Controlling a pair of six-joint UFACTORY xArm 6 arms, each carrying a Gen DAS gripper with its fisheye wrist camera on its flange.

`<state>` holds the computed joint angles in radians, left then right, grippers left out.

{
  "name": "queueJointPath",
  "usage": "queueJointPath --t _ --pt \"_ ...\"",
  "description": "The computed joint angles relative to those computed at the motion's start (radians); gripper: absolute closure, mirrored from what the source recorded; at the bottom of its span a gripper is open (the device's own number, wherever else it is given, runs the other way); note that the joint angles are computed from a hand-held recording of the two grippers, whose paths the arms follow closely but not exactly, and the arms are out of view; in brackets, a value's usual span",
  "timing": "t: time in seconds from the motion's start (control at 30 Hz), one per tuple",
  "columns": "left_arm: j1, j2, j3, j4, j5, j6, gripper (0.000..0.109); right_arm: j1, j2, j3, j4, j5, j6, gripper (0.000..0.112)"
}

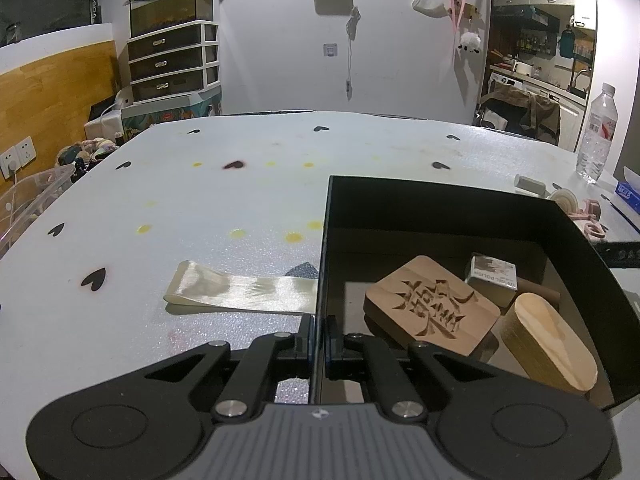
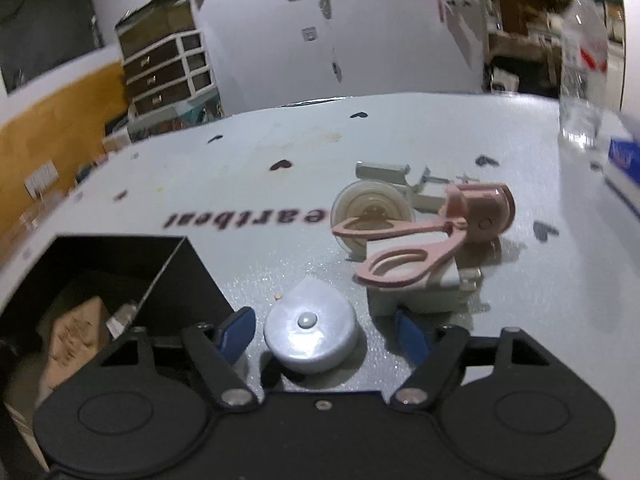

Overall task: Organize rigid objects
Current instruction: 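Grasp the white round tape measure with the right gripper, then lower the tape measure into the black box and open the right gripper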

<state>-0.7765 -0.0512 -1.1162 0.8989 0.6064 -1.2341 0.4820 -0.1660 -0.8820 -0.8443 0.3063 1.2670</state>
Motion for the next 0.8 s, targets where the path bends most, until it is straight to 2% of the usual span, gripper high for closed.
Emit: queueJointPath --t 0.07,0.1,0.17,0.33,0.5,0.63,0.7,0.8 --pt "0.001 -0.001 0.002 0.000 0.000 0.000 0.103 0.002 0.013 -0.011 -0.035 -0.014 0.008 0.045" --pt "0.000 0.000 0.000 0.000 0.000 0.000 0.103 0.009 0.012 -0.013 -0.059 0.005 0.021 0.047" --pt "0.001 -0.001 0.001 0.000 -0.001 0.000 0.103 0.025 0.022 -0.031 -0.100 0.047 0.027 0.059" --pt "0.003 0.002 0.001 0.001 -0.006 -0.002 0.104 0.045 0.015 -0.037 -0.098 0.088 0.000 0.059" --pt "0.008 0.003 0.006 0.005 -0.014 -0.001 0.104 0.050 -0.076 0.005 -0.114 0.083 0.021 0.059" --pt "0.010 0.007 0.004 0.005 -0.020 -0.007 0.104 0.059 -0.155 0.027 -0.100 0.017 -0.012 0.059" --pt "0.009 0.007 0.004 0.006 -0.019 -0.007 0.104 0.072 -0.170 0.033 -0.029 -0.051 -0.095 0.059" --pt "0.010 0.006 0.005 0.006 -0.020 -0.008 0.104 0.116 -0.155 0.023 0.102 -0.089 -0.263 0.059"
